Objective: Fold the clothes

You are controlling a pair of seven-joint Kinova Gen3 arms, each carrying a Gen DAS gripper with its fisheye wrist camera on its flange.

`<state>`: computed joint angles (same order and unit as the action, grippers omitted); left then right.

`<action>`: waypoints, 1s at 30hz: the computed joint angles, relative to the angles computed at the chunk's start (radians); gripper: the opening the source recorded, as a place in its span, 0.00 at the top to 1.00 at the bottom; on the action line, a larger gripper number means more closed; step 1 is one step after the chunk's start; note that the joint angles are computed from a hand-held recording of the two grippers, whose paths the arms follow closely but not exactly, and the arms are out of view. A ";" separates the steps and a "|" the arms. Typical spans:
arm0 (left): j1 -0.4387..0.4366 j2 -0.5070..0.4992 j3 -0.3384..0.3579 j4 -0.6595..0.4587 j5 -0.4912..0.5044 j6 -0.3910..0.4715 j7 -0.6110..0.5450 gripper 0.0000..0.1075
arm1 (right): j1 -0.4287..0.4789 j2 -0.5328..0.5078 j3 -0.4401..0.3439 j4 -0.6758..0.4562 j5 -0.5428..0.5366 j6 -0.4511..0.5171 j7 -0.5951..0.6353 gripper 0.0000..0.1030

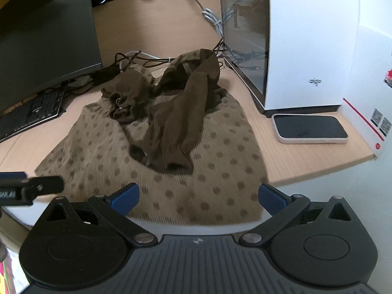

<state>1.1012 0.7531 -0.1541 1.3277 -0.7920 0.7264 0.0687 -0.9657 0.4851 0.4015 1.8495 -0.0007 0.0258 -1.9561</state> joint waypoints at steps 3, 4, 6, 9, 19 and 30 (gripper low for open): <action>-0.124 -0.025 0.079 0.047 -0.108 -0.122 0.002 0.04 | -0.038 0.056 0.054 -0.100 0.026 0.087 -0.089 0.00; -0.170 -0.032 0.110 0.062 -0.149 -0.163 0.006 0.04 | -0.044 0.074 0.063 -0.135 0.039 0.119 -0.130 0.00; -0.263 -0.037 0.163 0.080 -0.201 -0.244 -0.016 0.04 | -0.045 0.104 0.068 -0.202 0.066 0.180 -0.211 0.00; -0.402 -0.023 0.240 0.080 -0.171 -0.366 -0.130 0.04 | -0.019 0.144 0.036 -0.308 0.113 0.281 -0.331 0.00; -0.745 0.115 0.557 -0.009 0.056 -0.444 -0.534 0.04 | 0.120 0.283 -0.120 -0.622 0.092 0.476 -0.278 0.00; -0.549 0.046 0.242 0.060 0.503 -0.511 -0.850 0.04 | 0.434 0.484 -0.459 -0.976 -0.176 0.569 0.053 0.00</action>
